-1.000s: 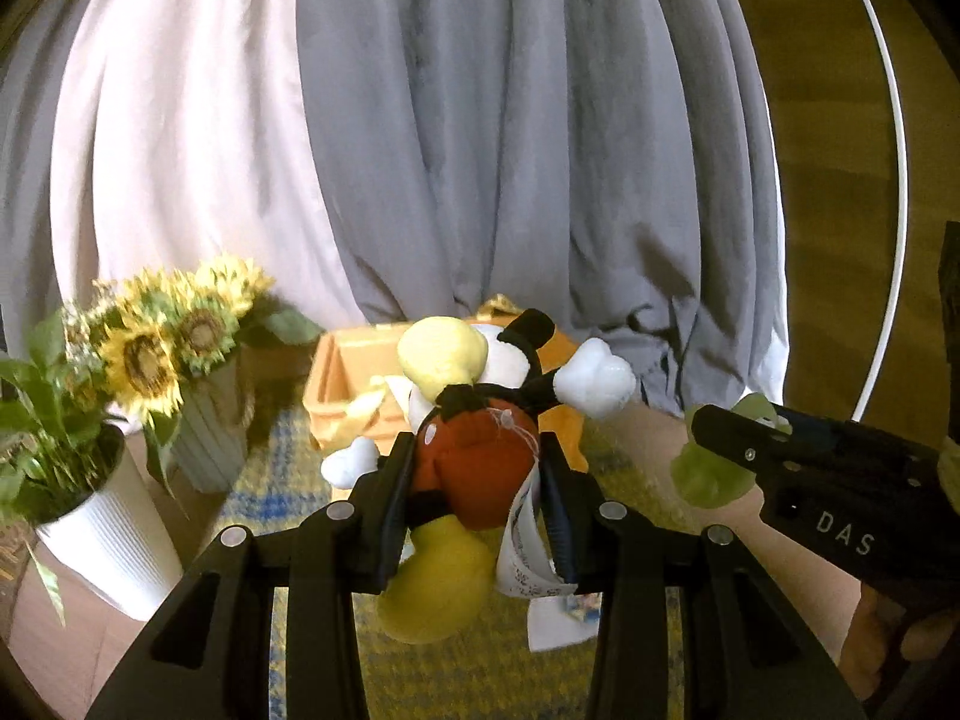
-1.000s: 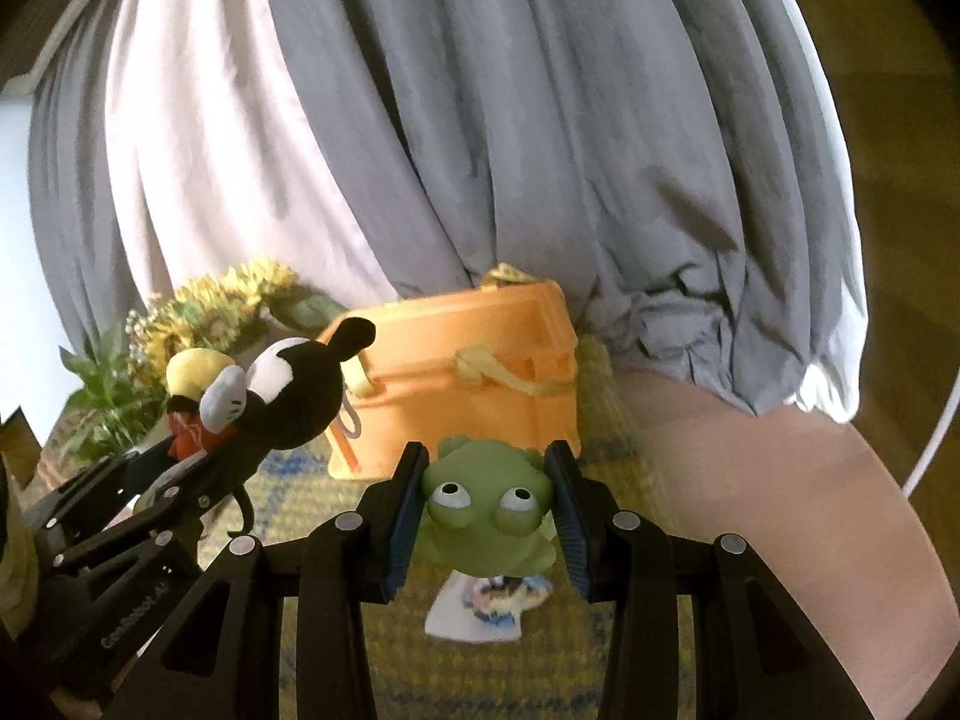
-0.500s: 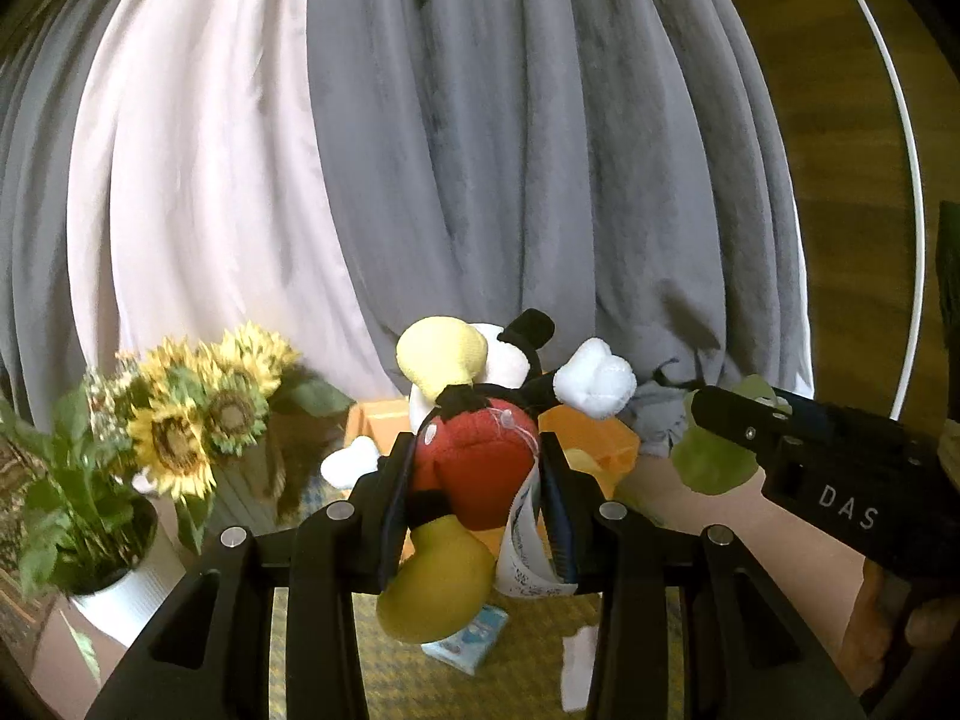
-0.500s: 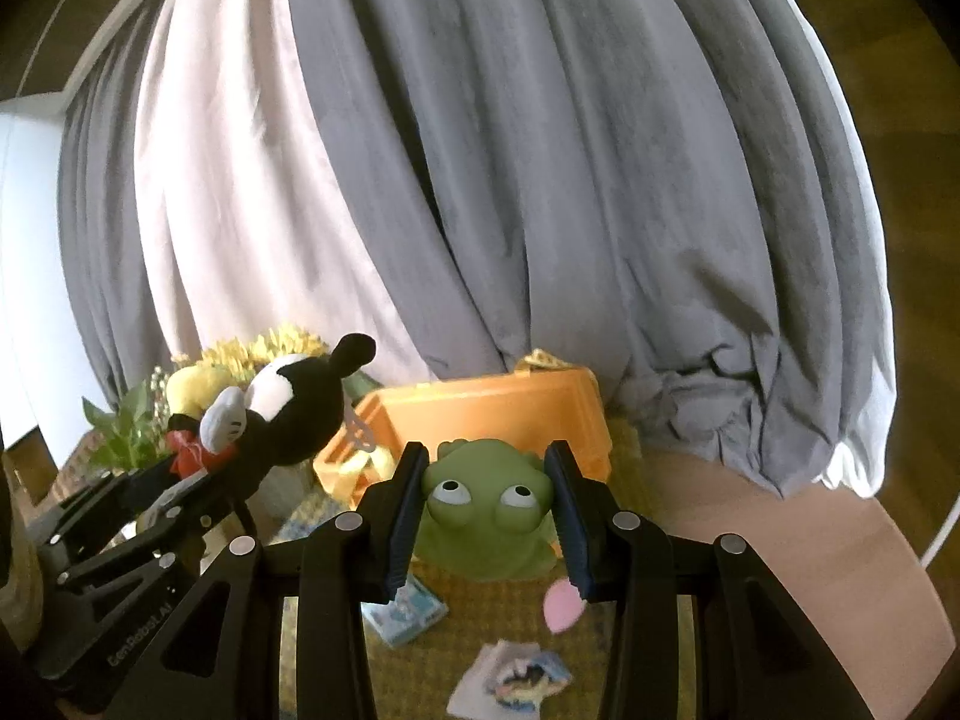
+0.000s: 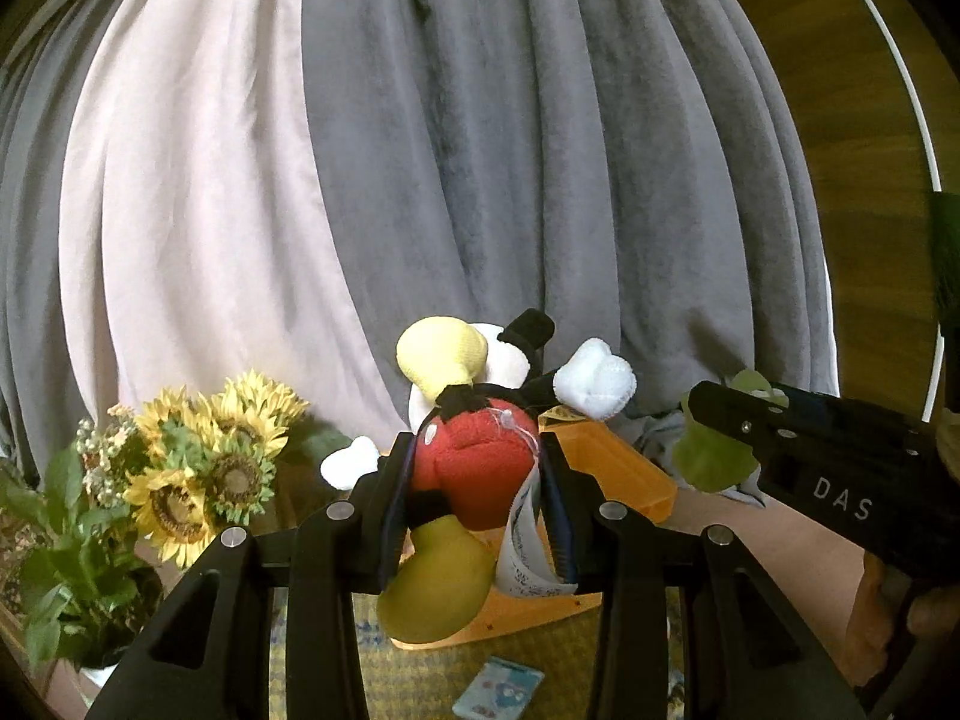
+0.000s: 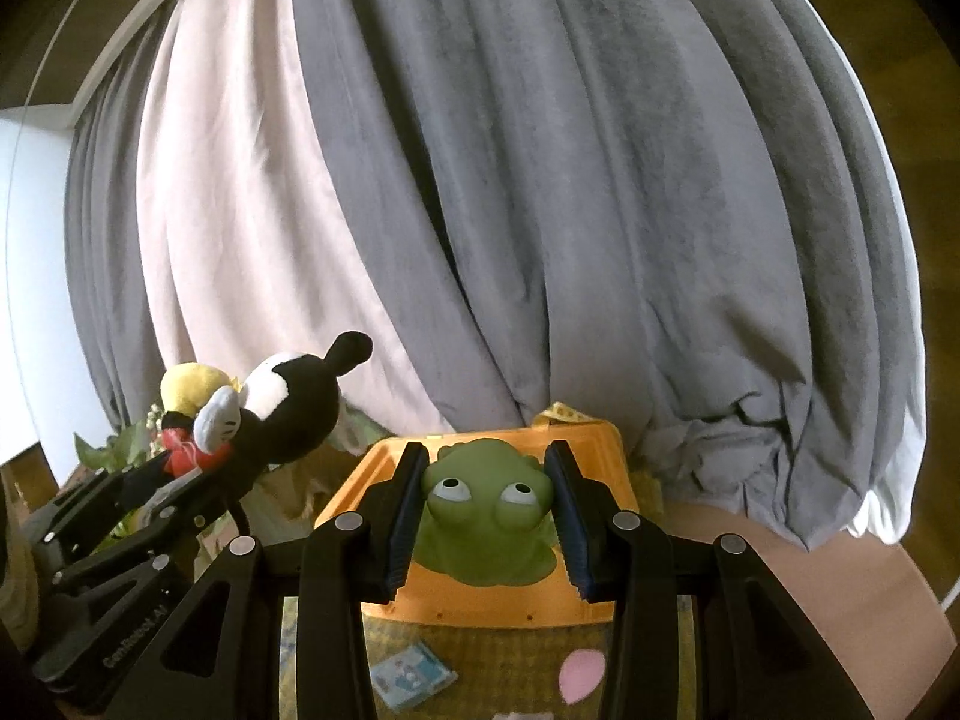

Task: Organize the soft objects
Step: 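Carry Mickey in left tool while right tool carries frog to the crate, then open the left gripper releasing Mickey into the crate while the right gripper releases the frog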

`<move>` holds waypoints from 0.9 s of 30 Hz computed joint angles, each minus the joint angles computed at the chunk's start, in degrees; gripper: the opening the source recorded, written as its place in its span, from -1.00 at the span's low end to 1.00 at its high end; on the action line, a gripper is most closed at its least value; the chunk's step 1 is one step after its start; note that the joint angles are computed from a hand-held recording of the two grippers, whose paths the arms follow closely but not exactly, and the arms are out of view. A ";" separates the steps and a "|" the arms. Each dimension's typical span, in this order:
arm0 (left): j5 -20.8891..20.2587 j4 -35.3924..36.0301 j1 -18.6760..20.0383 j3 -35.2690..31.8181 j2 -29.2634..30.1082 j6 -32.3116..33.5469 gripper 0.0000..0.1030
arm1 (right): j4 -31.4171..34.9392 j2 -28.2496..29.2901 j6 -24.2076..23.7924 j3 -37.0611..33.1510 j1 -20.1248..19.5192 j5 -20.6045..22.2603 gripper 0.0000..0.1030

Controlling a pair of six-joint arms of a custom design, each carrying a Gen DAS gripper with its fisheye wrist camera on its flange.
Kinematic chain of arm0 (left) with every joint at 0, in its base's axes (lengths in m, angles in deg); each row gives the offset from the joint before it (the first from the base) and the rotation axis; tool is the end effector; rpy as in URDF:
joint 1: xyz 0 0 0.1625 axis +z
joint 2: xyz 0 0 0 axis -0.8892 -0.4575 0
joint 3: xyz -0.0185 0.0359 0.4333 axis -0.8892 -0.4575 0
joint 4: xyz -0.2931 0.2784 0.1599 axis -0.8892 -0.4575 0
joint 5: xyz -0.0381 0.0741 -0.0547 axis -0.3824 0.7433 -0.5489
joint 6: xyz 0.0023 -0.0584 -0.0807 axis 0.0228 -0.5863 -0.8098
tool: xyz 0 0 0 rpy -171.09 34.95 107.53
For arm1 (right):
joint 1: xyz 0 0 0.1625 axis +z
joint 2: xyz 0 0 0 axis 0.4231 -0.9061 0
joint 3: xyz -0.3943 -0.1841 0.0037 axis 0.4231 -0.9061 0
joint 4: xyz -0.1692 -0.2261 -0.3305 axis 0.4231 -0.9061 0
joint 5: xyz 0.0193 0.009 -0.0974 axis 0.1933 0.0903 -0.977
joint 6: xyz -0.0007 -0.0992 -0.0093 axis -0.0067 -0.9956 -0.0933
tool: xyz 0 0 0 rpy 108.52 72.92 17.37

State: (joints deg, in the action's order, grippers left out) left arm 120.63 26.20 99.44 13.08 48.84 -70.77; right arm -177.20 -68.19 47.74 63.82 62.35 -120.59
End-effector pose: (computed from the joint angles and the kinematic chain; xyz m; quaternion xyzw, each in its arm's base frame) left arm -0.4251 -0.5705 0.0340 0.3793 0.7351 -0.5154 0.2240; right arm 0.1000 -0.5530 0.3367 0.2035 -0.7427 0.5887 0.2460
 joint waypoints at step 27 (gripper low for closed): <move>6.10 15.83 8.19 -28.09 15.82 1.72 -0.25 | 9.80 10.77 -0.37 -18.77 -1.34 -2.09 -0.20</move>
